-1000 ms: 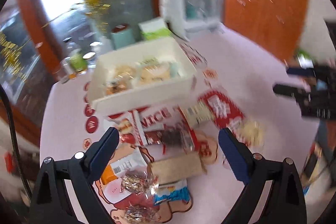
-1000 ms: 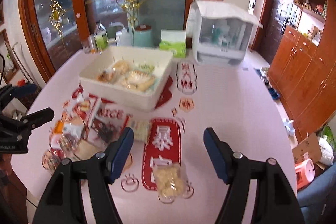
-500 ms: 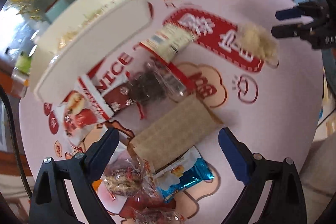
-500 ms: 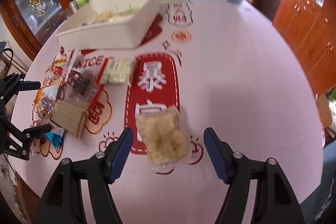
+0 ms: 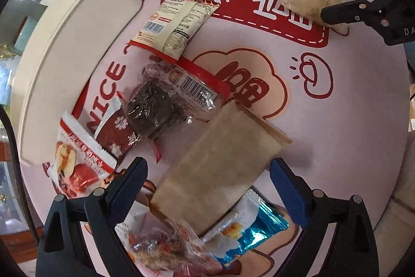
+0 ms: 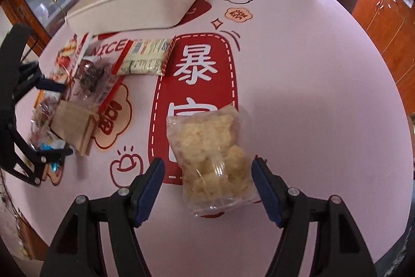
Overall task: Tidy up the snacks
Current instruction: 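Grasp the brown paper bag with the left gripper while the right grasps the cracker bag, then carry both bags over the tray and open both grippers to drop them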
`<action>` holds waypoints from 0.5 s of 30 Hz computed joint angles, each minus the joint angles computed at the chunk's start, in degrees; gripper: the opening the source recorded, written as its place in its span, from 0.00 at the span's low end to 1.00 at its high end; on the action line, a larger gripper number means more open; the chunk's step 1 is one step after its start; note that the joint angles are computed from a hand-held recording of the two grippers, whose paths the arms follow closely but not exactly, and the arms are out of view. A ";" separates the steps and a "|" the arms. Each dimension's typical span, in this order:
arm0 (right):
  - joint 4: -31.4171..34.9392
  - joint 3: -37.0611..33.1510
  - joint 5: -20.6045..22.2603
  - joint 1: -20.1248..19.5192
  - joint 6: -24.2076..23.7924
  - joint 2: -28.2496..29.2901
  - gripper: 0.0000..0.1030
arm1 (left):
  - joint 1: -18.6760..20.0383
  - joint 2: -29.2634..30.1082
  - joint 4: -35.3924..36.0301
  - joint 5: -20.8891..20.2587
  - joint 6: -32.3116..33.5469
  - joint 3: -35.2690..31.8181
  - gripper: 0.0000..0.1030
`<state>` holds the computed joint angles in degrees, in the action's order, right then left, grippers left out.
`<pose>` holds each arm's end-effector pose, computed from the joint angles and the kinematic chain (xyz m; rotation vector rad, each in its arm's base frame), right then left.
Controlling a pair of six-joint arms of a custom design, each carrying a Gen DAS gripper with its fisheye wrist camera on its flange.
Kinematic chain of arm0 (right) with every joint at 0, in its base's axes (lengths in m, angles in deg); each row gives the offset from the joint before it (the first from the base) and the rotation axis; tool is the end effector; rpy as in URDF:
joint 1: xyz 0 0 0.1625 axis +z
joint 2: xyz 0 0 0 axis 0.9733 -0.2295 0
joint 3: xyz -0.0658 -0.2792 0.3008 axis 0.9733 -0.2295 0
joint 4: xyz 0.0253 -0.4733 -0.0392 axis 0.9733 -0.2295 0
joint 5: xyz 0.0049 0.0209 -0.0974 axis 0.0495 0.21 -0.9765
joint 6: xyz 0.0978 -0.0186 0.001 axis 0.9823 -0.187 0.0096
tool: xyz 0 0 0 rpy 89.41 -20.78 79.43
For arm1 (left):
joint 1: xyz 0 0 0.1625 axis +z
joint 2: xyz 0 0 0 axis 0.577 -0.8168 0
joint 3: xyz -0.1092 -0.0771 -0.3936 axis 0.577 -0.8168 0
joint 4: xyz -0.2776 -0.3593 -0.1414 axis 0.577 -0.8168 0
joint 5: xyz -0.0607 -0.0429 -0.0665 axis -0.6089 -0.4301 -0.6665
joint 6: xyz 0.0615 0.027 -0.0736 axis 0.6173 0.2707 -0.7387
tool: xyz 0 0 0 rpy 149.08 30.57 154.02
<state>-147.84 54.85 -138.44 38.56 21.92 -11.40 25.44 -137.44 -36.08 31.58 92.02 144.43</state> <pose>0.3183 -0.5428 0.1136 -0.1186 -2.3085 0.5480 -0.1528 -0.6731 0.2525 1.6809 1.8182 0.4414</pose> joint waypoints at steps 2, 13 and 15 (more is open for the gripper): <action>0.38 -0.34 -0.88 0.03 -0.25 0.45 0.68 | 0.16 0.87 2.60 0.12 -0.48 -1.09 0.87; 2.10 -1.56 -2.84 -0.57 -0.87 1.96 0.49 | 0.76 4.30 11.28 -3.55 -6.32 -6.87 0.57; 0.97 -1.39 -2.60 -0.46 -1.51 2.00 0.47 | 0.50 4.38 10.32 -3.49 -7.16 -6.52 0.57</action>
<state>-146.87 53.46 -141.04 38.10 20.41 -9.40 25.94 -133.06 -25.76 28.08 84.86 137.91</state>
